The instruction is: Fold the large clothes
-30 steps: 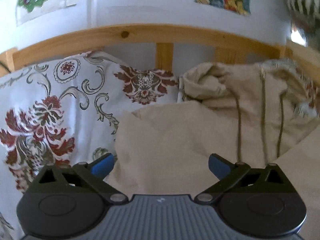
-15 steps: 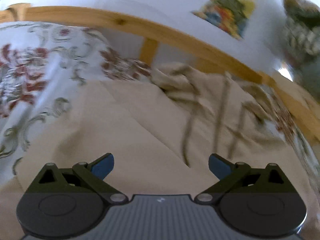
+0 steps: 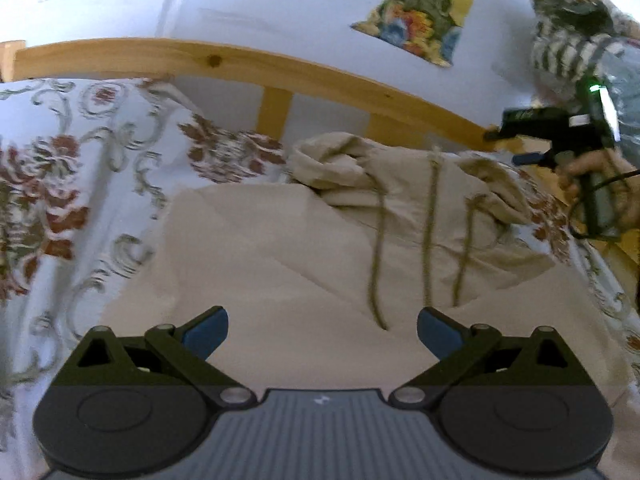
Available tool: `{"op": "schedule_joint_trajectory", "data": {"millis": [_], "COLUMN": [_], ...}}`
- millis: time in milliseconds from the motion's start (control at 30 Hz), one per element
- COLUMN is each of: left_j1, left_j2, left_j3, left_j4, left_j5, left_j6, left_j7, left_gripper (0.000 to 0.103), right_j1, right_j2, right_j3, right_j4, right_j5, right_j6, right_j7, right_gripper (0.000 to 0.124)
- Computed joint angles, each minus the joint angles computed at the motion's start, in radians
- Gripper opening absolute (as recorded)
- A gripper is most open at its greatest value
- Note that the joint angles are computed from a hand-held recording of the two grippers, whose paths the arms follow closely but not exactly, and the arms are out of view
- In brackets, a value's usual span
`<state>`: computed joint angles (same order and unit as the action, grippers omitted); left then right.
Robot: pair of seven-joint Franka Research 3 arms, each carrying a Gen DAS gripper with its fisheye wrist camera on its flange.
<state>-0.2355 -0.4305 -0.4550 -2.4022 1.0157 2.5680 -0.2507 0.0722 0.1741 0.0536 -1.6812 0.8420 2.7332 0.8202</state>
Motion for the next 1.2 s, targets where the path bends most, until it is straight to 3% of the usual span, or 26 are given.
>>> {"op": "schedule_joint_trajectory", "data": {"millis": [100,200,267,333,400,533,633,733,833,933,1067,1200], "left_j1": [-0.012,-0.011,-0.003,0.006,0.017,0.029,0.034,0.055,0.062,0.066,0.031,-0.009], "left_j2": [-0.039,-0.077,-0.085,-0.085,-0.080,-0.094,-0.126,-0.173,-0.244,-0.338,-0.446,-0.488], "left_j3": [0.013,0.017,0.019,0.025,0.018,0.001,0.000,-0.018,-0.021,-0.048,-0.052,-0.040], "left_j4": [-0.027,-0.057,-0.065,-0.066,-0.057,-0.058,-0.081,-0.105,-0.144,-0.188,-0.254,-0.282], "left_j5": [-0.038,-0.071,-0.091,-0.101,-0.099,-0.071,-0.051,-0.028,-0.026,-0.056,-0.147,-0.239], "left_j6": [-0.042,-0.065,-0.066,-0.042,-0.036,-0.007,0.060,0.099,0.134,0.098,0.038,-0.026], "left_j7": [0.038,0.044,0.028,0.018,0.016,0.008,-0.019,-0.053,-0.054,-0.058,-0.050,0.002], "left_gripper": [0.102,0.102,0.102,0.102,0.102,0.102,0.102,0.102,0.102,0.102,0.102,0.102], "right_j1": [0.048,0.056,0.055,0.049,0.041,-0.019,-0.028,0.017,0.071,0.116,0.142,0.143], "right_j2": [0.110,0.166,0.171,0.166,0.134,-0.006,-0.145,-0.305,-0.467,-0.640,-0.845,-0.982], "right_j3": [-0.029,-0.026,-0.019,-0.017,-0.007,0.076,0.096,0.052,-0.015,-0.066,-0.080,-0.054], "right_j4": [0.118,0.182,0.182,0.174,0.120,-0.067,-0.201,-0.323,-0.458,-0.621,-0.833,-1.002], "right_j5": [-0.209,-0.321,-0.363,-0.379,-0.374,-0.122,0.191,0.560,0.764,0.831,0.836,0.705], "right_j6": [-0.039,-0.118,-0.124,-0.144,-0.103,0.045,0.109,0.098,0.043,-0.003,0.016,0.103], "right_j7": [0.173,0.228,0.220,0.233,0.204,-0.135,-0.516,-0.981,-1.273,-1.436,-1.531,-1.351], "right_gripper": [0.068,0.062,0.047,0.016,0.006,0.003,0.003,0.003,0.003,0.003,0.003,0.003]}}
